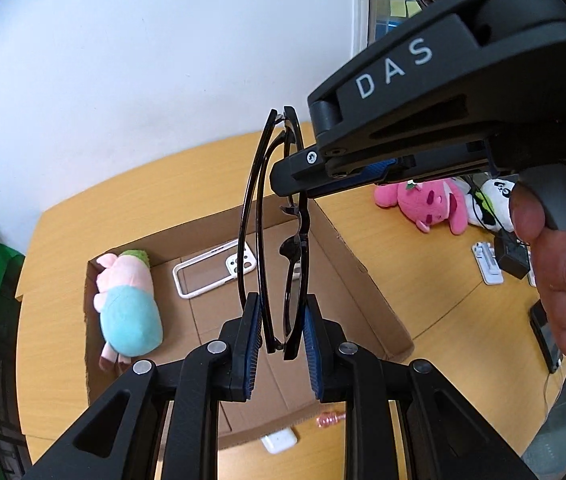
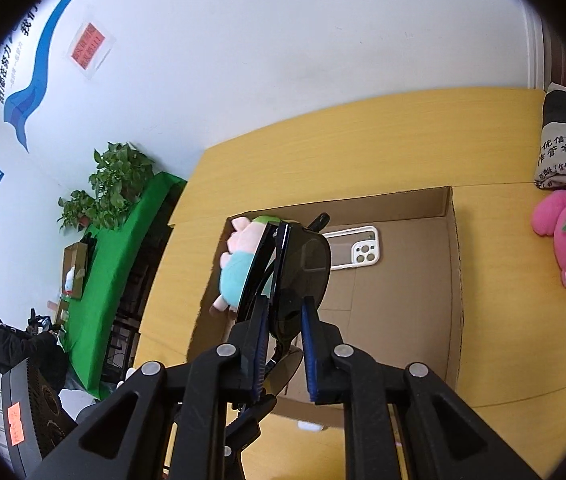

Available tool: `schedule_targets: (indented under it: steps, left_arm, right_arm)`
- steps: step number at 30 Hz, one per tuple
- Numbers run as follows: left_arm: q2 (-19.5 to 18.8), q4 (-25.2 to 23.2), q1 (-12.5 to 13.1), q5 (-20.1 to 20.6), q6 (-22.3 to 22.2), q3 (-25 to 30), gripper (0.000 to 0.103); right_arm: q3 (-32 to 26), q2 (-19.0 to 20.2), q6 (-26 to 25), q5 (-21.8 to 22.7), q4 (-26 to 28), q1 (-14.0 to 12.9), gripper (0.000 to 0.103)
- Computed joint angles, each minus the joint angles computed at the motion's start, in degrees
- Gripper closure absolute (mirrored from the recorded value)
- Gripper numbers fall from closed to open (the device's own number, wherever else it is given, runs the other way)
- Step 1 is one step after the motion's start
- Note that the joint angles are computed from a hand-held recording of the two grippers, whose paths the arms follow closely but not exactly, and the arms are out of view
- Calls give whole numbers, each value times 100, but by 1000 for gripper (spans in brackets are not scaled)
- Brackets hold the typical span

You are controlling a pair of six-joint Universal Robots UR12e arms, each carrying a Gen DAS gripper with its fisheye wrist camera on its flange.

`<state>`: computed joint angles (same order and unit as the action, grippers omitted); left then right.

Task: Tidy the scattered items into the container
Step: 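Carry the sunglasses with the left gripper over the box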

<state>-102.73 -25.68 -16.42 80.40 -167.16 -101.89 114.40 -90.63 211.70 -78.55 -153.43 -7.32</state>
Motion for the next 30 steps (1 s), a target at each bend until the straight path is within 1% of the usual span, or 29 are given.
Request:
schedule_targets:
  steps: [7,12,18,24,26,30]
  left_arm:
    - [-356,-338,-46,-162,-208,298,82]
    - [-742,-677,-36,-377,-439,644,82]
    - [-1236,-1072,-23,-680,-832,1098,82]
    - [-1729,-1365,16,-1105,-1293,1518,82]
    - [-1875,-1452,31,-1212,-1384,1637,82]
    - [-2075,-1588,61,-1434,-1570,1790,82]
  right_arm:
    - [-35,266,-76,225,195,-254,89]
    - [-125,525,-265,366,443,-436,89]
    - [-353,942,-469,530,903,-661,89]
    - [-709,1412,-760,397,1519,-763,90]
    - [-833,1567,-854,343,1708,-782,90]
    - [-1034,1807,-984,126,2003,-746,90]
